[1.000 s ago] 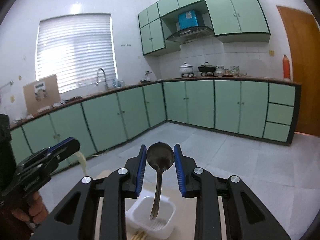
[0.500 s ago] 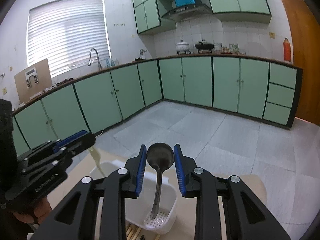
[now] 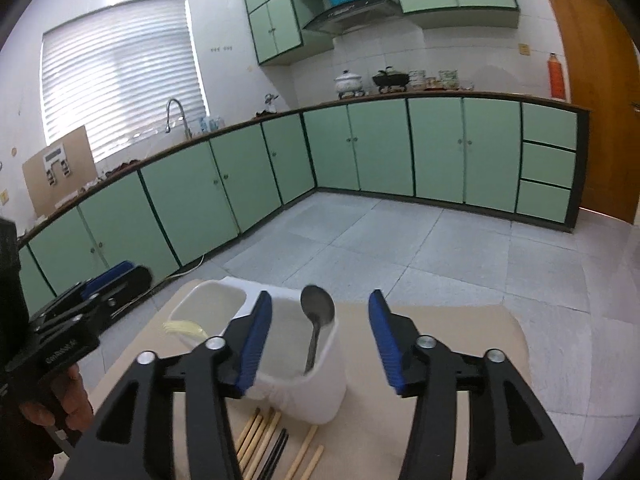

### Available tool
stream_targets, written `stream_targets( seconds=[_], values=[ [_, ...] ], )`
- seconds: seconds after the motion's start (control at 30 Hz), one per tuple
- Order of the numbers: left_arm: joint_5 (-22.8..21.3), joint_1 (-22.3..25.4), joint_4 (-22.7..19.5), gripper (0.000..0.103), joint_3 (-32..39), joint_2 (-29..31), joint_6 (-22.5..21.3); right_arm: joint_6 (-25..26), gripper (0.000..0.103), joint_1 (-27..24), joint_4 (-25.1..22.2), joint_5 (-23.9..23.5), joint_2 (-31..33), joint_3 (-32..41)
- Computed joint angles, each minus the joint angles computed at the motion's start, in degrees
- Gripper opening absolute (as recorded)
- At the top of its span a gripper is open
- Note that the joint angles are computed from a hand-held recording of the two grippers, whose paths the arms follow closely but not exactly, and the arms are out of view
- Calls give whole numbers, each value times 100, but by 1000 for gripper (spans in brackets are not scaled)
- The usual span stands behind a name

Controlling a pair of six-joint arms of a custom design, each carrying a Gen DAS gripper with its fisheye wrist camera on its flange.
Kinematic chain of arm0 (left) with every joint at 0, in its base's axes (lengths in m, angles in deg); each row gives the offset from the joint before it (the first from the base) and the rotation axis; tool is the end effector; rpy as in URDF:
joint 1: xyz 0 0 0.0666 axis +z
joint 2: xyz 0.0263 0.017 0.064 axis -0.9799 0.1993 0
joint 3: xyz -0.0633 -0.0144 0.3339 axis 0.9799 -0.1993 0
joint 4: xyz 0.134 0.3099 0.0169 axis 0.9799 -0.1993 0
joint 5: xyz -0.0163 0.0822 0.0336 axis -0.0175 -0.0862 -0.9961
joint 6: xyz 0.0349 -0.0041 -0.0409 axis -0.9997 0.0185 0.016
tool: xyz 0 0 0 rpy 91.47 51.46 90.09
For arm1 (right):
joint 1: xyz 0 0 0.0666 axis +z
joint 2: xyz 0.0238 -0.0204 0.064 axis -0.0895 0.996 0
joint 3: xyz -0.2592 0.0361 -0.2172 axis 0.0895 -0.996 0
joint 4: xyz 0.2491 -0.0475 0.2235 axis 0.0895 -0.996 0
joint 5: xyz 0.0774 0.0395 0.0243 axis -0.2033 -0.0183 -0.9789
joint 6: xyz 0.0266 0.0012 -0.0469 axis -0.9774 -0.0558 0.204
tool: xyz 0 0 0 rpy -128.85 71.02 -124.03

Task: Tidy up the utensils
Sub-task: 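Carry the fork with the left tool into the white holder while the right tool drops the spoon in, then withdraw both open tools from the holder back toward the chopsticks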

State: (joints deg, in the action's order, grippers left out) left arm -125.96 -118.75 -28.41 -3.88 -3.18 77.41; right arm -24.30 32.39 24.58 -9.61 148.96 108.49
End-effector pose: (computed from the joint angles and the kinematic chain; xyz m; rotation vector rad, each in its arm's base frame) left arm 0.3131 -0.2317 0.4199 -0.3298 1.9406 0.0436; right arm 0.4380 0.3418 0.4090 -0.5921 2.0281 0.6428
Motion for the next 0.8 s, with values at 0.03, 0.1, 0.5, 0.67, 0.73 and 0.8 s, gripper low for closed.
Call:
stream_targets(
  seconds=[0.03,0.1,0.5,0.67,0.73,0.8],
  values=[
    [-108,-130,-73,57,-90,-97,108,-13,56,4,41,27,-102,-136],
    [-279,-366,-296,61,-171,-188,307,-62,62,39,172,143,-442,-622],
    [-383,-1874,-2363,76,-358,19,2671,-719,85,378,223,797,-1893,-2952],
    [-62,-2276,-2766,76,-557,160,3533,-830,84,553,78,929,-2268,-3532],
    [68,-2430,-2868,76,-641,190,3825,-813,79,669,23,1039,-2407,-3703],
    [137,-2522,-2942,76,-596,294,3942,-868,74,768,-43,1102,-2545,-3867]
  ],
)
